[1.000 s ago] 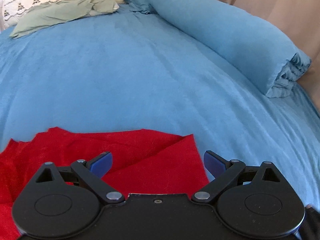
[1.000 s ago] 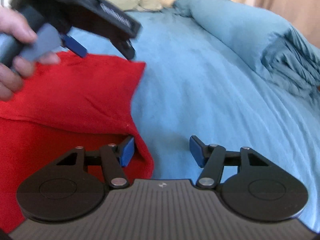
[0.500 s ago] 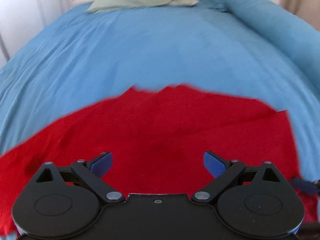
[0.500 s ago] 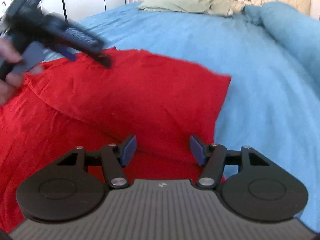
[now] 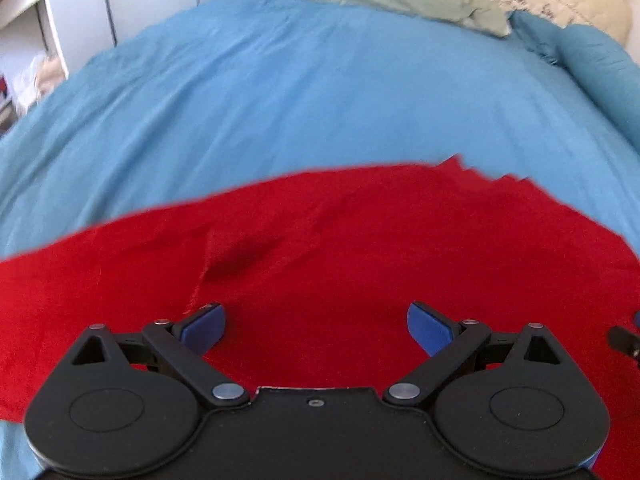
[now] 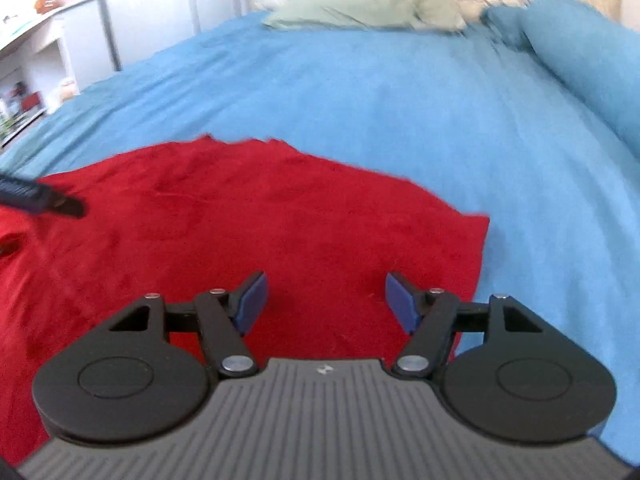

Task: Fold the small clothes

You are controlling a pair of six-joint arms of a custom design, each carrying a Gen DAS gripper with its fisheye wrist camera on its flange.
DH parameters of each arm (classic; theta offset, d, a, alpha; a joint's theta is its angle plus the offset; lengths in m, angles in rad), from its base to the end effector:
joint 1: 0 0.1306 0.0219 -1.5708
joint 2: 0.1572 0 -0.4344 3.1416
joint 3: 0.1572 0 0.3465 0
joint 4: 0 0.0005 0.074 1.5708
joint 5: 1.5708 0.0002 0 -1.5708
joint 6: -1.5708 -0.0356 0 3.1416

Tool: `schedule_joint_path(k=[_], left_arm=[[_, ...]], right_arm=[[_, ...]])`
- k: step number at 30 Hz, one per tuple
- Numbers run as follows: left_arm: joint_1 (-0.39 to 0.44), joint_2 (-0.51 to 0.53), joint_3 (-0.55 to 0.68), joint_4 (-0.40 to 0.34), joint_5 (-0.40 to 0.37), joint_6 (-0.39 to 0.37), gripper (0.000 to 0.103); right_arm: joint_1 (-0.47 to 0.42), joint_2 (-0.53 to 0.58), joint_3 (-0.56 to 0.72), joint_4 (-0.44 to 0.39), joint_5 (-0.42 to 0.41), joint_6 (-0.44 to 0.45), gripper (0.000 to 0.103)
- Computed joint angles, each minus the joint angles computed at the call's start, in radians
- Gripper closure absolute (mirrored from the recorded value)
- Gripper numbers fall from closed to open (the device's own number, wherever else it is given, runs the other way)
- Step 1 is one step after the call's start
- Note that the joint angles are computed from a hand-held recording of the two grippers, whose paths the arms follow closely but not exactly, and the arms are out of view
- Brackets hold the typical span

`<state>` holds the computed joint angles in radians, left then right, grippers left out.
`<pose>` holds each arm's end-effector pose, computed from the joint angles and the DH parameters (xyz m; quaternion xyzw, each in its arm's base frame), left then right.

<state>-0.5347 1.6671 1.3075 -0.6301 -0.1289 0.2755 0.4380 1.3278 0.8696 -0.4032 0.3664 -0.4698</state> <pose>0.4452 -0.2589 0.3377 0.1053 0.9505 -0.0560 0.2871 0.3363 0.1429 0.3286 0.0779 0.9209 -0.0038 0.3818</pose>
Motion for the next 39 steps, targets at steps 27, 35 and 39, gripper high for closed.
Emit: schedule_joint_path(k=[27, 35, 39], left_arm=[[0.707, -0.359, -0.294, 0.108, 0.042, 0.198, 0.0], [0.835, -0.279, -0.326, 0.252, 0.167, 0.284, 0.021], [0.847, -0.276, -0.338, 0.292, 0.157, 0.332, 0.025]], right_arm=[[0.335, 0.348, 0.549, -0.176, 0.105, -0.025, 0.0], [0.373, 0.456, 0.659, -0.178, 0.097, -0.03, 0.0], [0.38, 0.476, 0.665, -0.149, 0.076, 0.01, 0.0]])
